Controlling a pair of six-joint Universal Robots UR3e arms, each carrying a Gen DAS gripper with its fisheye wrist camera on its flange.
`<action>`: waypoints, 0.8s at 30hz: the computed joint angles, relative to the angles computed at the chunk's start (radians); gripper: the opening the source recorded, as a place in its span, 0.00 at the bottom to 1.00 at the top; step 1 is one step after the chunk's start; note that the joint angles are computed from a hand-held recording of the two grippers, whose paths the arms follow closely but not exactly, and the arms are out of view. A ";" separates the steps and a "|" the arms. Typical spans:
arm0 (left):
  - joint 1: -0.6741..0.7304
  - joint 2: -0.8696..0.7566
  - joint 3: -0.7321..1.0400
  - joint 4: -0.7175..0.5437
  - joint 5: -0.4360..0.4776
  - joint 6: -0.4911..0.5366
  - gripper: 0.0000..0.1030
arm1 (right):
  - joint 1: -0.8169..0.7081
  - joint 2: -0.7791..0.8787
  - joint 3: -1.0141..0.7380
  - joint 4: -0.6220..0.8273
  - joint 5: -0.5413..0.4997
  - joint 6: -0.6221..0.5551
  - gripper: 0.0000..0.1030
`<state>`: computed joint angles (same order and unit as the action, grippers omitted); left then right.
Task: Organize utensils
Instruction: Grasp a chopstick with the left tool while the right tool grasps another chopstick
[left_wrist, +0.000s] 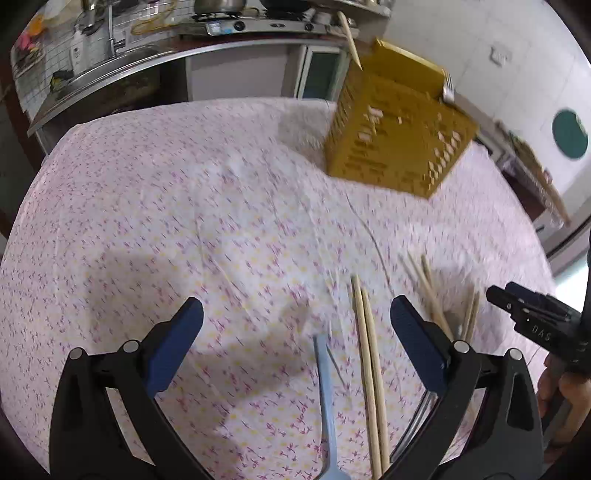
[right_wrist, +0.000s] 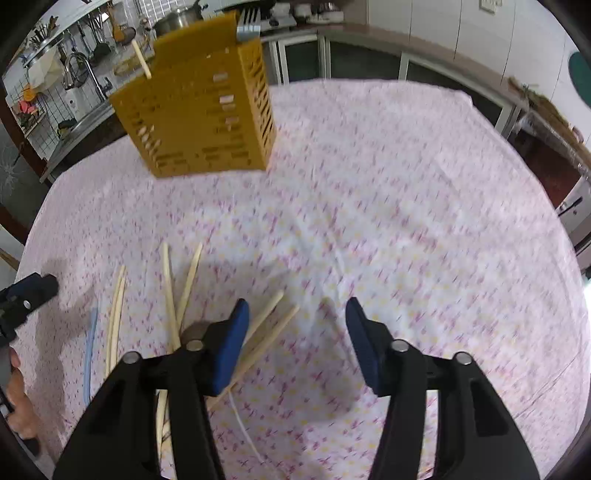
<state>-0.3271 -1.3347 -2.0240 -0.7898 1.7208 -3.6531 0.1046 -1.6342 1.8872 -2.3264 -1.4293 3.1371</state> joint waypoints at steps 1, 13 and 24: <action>-0.029 -0.025 0.008 0.004 0.028 -0.009 0.95 | 0.002 0.002 0.006 0.005 0.002 0.004 0.42; -0.028 -0.196 0.094 -0.022 -0.038 -0.074 0.55 | 0.003 0.055 -0.046 0.092 0.016 0.049 0.27; -0.065 -0.302 0.206 -0.044 -0.020 -0.070 0.51 | 0.006 0.115 -0.113 0.129 0.016 0.048 0.17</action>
